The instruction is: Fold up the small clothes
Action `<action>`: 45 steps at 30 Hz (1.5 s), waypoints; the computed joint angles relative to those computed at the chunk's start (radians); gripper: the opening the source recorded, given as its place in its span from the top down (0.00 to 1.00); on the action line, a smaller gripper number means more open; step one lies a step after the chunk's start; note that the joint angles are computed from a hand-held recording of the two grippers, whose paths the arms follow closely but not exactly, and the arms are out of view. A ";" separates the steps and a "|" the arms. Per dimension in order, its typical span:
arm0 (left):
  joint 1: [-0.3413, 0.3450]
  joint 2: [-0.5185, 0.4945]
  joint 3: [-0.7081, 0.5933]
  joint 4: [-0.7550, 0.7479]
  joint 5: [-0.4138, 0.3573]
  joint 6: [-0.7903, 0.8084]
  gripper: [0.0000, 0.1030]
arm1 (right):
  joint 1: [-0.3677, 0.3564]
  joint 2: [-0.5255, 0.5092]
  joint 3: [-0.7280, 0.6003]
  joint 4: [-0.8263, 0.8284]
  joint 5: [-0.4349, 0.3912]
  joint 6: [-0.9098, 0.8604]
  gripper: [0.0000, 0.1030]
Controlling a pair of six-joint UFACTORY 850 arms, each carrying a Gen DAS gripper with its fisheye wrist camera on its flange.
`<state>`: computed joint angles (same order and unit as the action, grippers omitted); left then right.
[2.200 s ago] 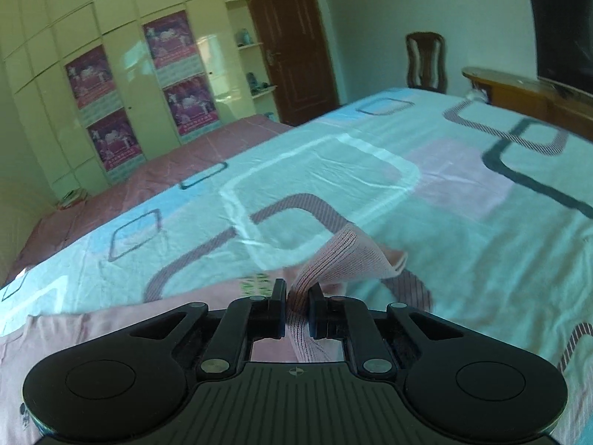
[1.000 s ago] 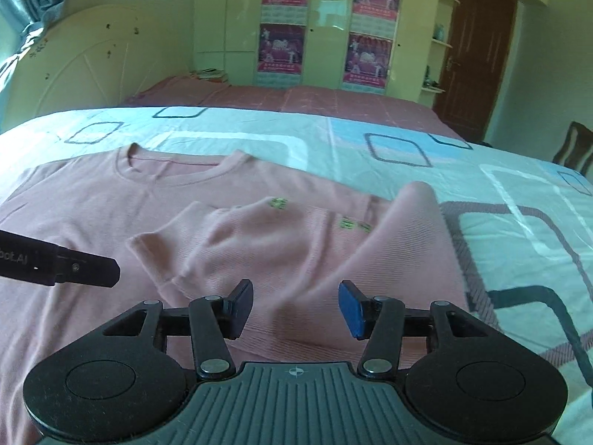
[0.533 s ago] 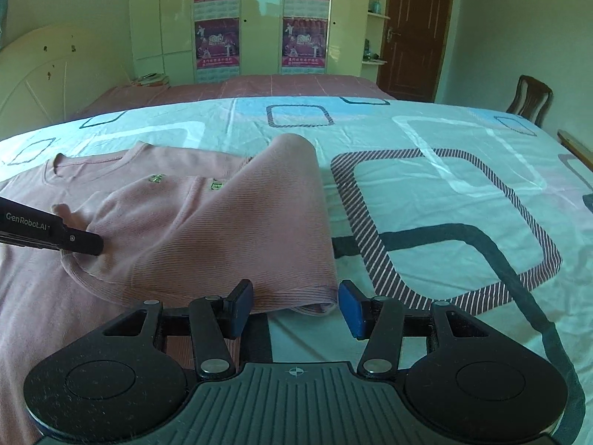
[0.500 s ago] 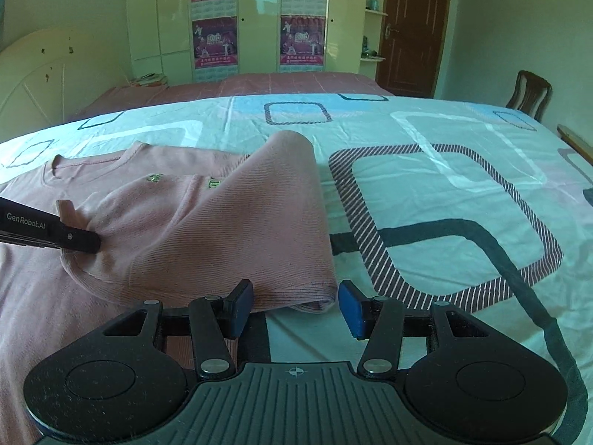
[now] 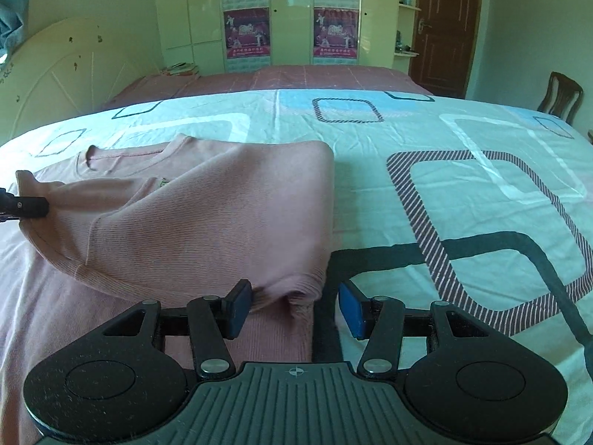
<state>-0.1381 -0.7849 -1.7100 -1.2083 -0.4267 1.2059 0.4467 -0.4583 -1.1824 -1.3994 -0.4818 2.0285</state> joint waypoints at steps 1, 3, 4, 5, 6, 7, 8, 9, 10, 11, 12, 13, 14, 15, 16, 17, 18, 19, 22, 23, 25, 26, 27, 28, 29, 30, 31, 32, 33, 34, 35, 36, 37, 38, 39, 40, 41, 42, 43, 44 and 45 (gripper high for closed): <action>0.010 -0.001 0.001 -0.007 -0.002 0.004 0.89 | 0.002 -0.003 -0.004 0.010 0.003 -0.011 0.50; 0.022 -0.001 0.008 -0.008 0.005 0.007 0.89 | 0.007 -0.008 -0.009 0.030 -0.001 -0.034 0.50; 0.026 -0.003 0.008 0.003 0.007 0.002 0.89 | 0.009 -0.011 -0.013 0.042 -0.005 -0.047 0.50; 0.030 -0.008 0.006 0.015 0.004 -0.010 0.89 | 0.009 -0.016 -0.017 0.058 -0.009 -0.061 0.50; 0.033 -0.012 0.005 0.019 0.002 -0.014 0.89 | 0.008 -0.020 -0.020 0.073 -0.012 -0.074 0.50; 0.035 -0.016 0.003 0.023 0.000 -0.014 0.89 | 0.007 -0.024 -0.024 0.090 -0.013 -0.091 0.50; 0.036 -0.021 -0.002 0.035 -0.003 -0.022 0.89 | 0.005 -0.026 -0.026 0.104 -0.011 -0.106 0.50; 0.037 -0.025 -0.006 0.036 -0.006 -0.022 0.89 | 0.003 -0.028 -0.028 0.119 -0.009 -0.127 0.50; 0.037 -0.028 -0.012 0.041 -0.010 -0.028 0.89 | 0.000 -0.029 -0.030 0.138 -0.006 -0.157 0.50; 0.039 -0.029 -0.012 0.032 -0.013 -0.019 0.89 | -0.002 -0.029 -0.029 0.148 -0.002 -0.176 0.50; 0.040 -0.028 -0.012 0.022 -0.015 -0.008 0.89 | -0.002 -0.025 -0.025 0.146 -0.004 -0.183 0.50; 0.041 -0.026 -0.010 0.006 -0.014 0.009 0.89 | -0.002 -0.024 -0.023 0.147 -0.012 -0.184 0.50; 0.043 -0.020 -0.002 -0.025 -0.012 0.039 0.89 | -0.001 -0.022 -0.020 0.149 -0.023 -0.181 0.50; 0.045 -0.016 0.004 -0.051 -0.014 0.066 0.89 | -0.003 -0.021 -0.018 0.151 -0.033 -0.174 0.50; 0.046 -0.012 0.008 -0.063 -0.014 0.079 0.89 | -0.003 -0.019 -0.014 0.148 -0.045 -0.159 0.50; 0.047 -0.010 0.011 -0.063 -0.013 0.082 0.89 | -0.005 -0.018 -0.011 0.149 -0.051 -0.151 0.50; 0.048 -0.010 0.009 -0.046 -0.012 0.070 0.89 | -0.008 -0.016 -0.007 0.147 -0.049 -0.140 0.50; 0.048 -0.016 0.001 -0.011 -0.019 0.041 0.89 | -0.013 -0.012 -0.001 0.134 -0.036 -0.119 0.51; 0.047 -0.031 -0.012 0.069 -0.025 -0.023 0.89 | -0.019 -0.008 0.013 0.065 -0.019 -0.036 0.75; 0.046 -0.028 -0.003 0.053 -0.012 -0.001 0.89 | -0.024 -0.014 0.009 0.086 -0.011 -0.048 0.76; 0.039 -0.031 0.001 0.060 0.010 0.009 0.89 | -0.026 -0.020 0.008 0.084 -0.013 -0.033 0.76; 0.038 -0.032 0.004 0.062 0.014 0.012 0.89 | -0.026 -0.022 -0.001 0.110 -0.016 -0.064 0.76; 0.039 -0.029 0.007 0.048 0.008 0.028 0.87 | -0.027 -0.020 -0.005 0.128 -0.013 -0.095 0.76; 0.044 -0.028 0.007 0.031 -0.010 0.042 0.80 | -0.031 -0.012 0.000 0.128 0.009 -0.112 0.76; 0.053 -0.028 0.006 0.011 -0.035 0.045 0.74 | -0.037 0.002 0.013 0.110 0.036 -0.106 0.76; 0.063 -0.029 0.004 -0.009 -0.059 0.044 0.56 | -0.041 0.016 0.028 0.082 0.052 -0.086 0.76; 0.068 -0.023 0.013 -0.048 -0.055 0.072 0.38 | -0.041 0.030 0.043 0.051 0.054 -0.063 0.73; 0.071 -0.017 0.021 -0.094 -0.037 0.116 0.35 | -0.041 0.044 0.058 0.015 0.054 -0.030 0.68; 0.072 -0.022 0.012 -0.099 -0.034 0.123 0.38 | -0.042 0.060 0.075 -0.042 0.053 0.024 0.66; 0.075 -0.042 -0.020 -0.064 -0.044 0.087 0.44 | -0.045 0.072 0.089 -0.104 0.050 0.087 0.66; 0.077 -0.065 -0.058 -0.024 -0.059 0.035 0.47 | -0.051 0.080 0.097 -0.164 0.051 0.148 0.65; 0.078 -0.091 -0.099 0.001 -0.083 -0.003 0.50 | -0.061 0.083 0.097 -0.219 0.055 0.204 0.65; 0.078 -0.118 -0.141 0.021 -0.099 -0.029 0.50 | -0.072 0.079 0.089 -0.253 0.057 0.245 0.65; 0.074 -0.150 -0.194 0.074 -0.102 -0.079 0.51 | -0.087 0.069 0.074 -0.277 0.067 0.279 0.65; 0.071 -0.188 -0.260 0.146 -0.121 -0.163 0.53 | -0.104 0.054 0.053 -0.293 0.081 0.305 0.65; 0.074 -0.230 -0.332 0.193 -0.169 -0.240 0.53 | -0.120 0.036 0.032 -0.308 0.094 0.330 0.66; 0.080 -0.276 -0.408 0.215 -0.226 -0.310 0.53 | -0.137 0.017 0.010 -0.328 0.112 0.360 0.66; 0.085 -0.310 -0.463 0.215 -0.264 -0.356 0.53 | -0.156 -0.007 -0.017 -0.341 0.140 0.382 0.66; 0.088 -0.344 -0.518 0.217 -0.302 -0.401 0.55 | -0.170 -0.027 -0.038 -0.354 0.164 0.403 0.66; 0.090 -0.367 -0.553 0.212 -0.323 -0.425 0.60 | -0.184 -0.051 -0.065 -0.360 0.188 0.418 0.66; 0.088 -0.385 -0.581 0.221 -0.337 -0.440 0.76 | -0.199 -0.076 -0.091 -0.364 0.214 0.431 0.66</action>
